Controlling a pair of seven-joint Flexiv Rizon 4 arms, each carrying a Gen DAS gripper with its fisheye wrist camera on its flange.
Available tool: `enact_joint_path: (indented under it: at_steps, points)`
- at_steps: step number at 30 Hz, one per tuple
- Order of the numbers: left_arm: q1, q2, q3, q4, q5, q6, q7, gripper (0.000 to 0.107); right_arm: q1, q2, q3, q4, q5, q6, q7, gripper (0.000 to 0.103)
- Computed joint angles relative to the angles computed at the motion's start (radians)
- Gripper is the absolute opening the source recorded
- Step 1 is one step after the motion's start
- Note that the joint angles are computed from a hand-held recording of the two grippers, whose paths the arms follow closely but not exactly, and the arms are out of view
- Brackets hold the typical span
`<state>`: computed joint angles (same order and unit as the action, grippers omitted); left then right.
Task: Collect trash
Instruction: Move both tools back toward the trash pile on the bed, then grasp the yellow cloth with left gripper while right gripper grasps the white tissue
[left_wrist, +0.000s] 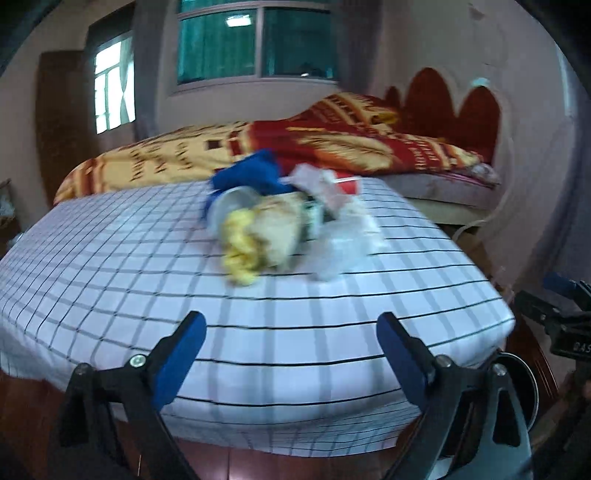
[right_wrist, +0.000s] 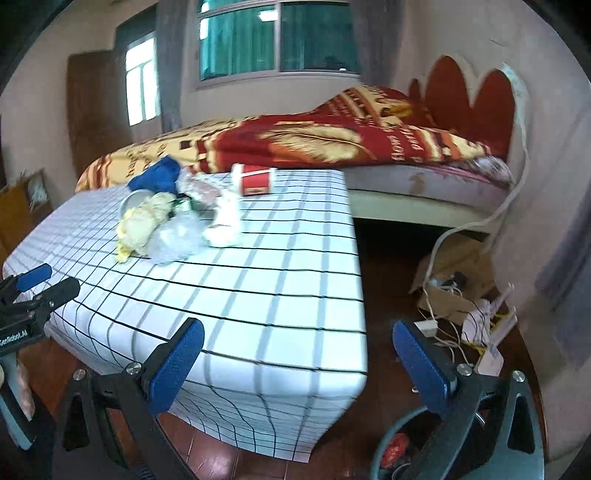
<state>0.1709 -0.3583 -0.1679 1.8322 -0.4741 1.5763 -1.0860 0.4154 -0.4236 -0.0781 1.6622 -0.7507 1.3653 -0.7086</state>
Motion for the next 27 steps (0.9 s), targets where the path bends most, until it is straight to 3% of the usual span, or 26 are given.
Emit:
enact_joint_path:
  at_steps: [5,7,9,11,12,13,18,21,27]
  points:
    - [0.038,-0.011,-0.004,-0.006,-0.024,-0.012,0.001,0.086,0.022,-0.057,0.014,-0.093,0.025,-0.007,-0.045,0.103]
    - [0.048,-0.023,-0.008,-0.023,-0.030,-0.019,0.008,0.077,0.015,-0.083,0.042,-0.140,0.070,-0.020,-0.085,0.103]
    - [0.049,-0.032,-0.009,-0.040,-0.034,-0.023,0.010,0.075,0.008,-0.117,0.071,-0.200,0.122,-0.042,-0.131,0.103]
    - [0.055,-0.051,-0.015,-0.069,-0.039,-0.030,0.018,0.072,0.008,-0.152,0.092,-0.256,0.165,-0.056,-0.181,0.100]
    - [0.051,-0.058,-0.008,-0.082,-0.035,-0.040,0.017,0.069,0.011,-0.168,0.099,-0.284,0.181,-0.070,-0.207,0.092]
    - [0.039,-0.074,0.011,-0.109,-0.026,-0.061,0.008,0.067,0.011,-0.186,0.110,-0.315,0.201,-0.089,-0.238,0.084]
    - [0.007,-0.136,0.066,-0.212,0.006,-0.138,-0.027,0.062,0.020,-0.286,0.128,-0.484,0.289,-0.182,-0.341,0.077]
    - [-0.024,-0.185,0.126,-0.291,0.050,-0.208,-0.077,0.054,0.011,-0.370,0.156,-0.636,0.358,-0.280,-0.405,0.066]
    - [-0.022,-0.243,0.138,-0.385,0.092,-0.304,-0.120,0.048,0.014,-0.518,0.172,-0.909,0.462,-0.469,-0.504,0.063]
